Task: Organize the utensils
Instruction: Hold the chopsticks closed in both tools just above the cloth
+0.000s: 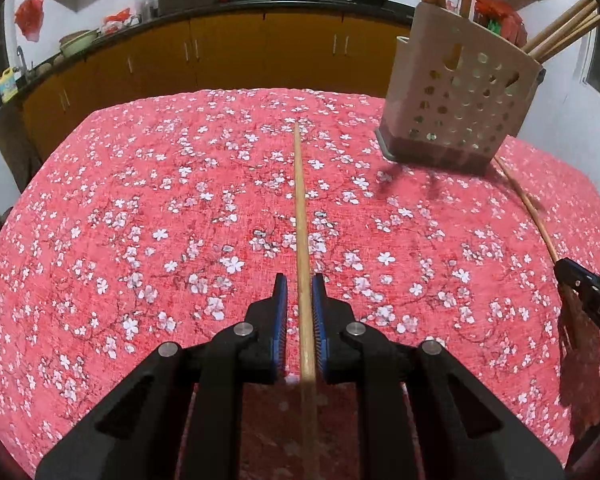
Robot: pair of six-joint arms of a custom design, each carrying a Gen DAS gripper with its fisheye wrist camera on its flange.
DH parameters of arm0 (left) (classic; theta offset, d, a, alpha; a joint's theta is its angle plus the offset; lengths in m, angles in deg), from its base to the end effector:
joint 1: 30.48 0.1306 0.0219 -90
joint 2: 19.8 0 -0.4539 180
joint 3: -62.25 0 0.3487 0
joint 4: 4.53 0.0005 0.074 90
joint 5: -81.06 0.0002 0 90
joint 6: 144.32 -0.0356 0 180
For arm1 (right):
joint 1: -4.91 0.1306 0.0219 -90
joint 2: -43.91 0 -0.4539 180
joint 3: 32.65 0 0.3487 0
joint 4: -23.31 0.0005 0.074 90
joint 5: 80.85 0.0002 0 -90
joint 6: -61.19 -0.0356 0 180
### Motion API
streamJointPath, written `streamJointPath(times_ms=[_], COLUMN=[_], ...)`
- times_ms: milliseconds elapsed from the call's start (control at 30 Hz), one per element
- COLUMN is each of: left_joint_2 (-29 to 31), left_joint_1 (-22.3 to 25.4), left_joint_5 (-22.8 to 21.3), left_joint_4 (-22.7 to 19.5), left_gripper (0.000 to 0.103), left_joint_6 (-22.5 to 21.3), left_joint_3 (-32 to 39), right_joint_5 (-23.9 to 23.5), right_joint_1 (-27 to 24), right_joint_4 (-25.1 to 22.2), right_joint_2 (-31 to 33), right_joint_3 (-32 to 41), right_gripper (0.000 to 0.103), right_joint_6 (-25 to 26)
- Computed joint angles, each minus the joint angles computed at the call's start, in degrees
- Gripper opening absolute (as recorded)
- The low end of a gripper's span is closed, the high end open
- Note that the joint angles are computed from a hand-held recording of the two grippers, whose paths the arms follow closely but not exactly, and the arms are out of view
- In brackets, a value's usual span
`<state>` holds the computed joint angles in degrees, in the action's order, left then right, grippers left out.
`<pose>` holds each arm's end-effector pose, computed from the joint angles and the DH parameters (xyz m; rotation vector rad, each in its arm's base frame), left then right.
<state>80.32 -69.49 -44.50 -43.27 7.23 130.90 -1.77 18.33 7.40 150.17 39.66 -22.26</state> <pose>0.3497 -0.2573 0.2985 -0.6123 2.3725 0.1731 0.4930 0.1241 0.2882 -0.5067 2.3871 0.2861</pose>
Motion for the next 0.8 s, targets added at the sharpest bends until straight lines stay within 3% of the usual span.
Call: streamJointPath(times_ms=[800], left_joint_2=[-1.1], left_joint_1=[-0.4], left_joint_5=[0.1], left_joint_4=[1.0], left_gripper=[0.015], left_joint_6=[1.0], left_joint_3=[-1.4], right_joint_5=[-0.4], right_joint_1=[0.0], right_joint_4=[-0.3], right_joint_2=[0.1], right_joint_3=[0.2], right_gripper=[0.009], right_joint_6=[0.0])
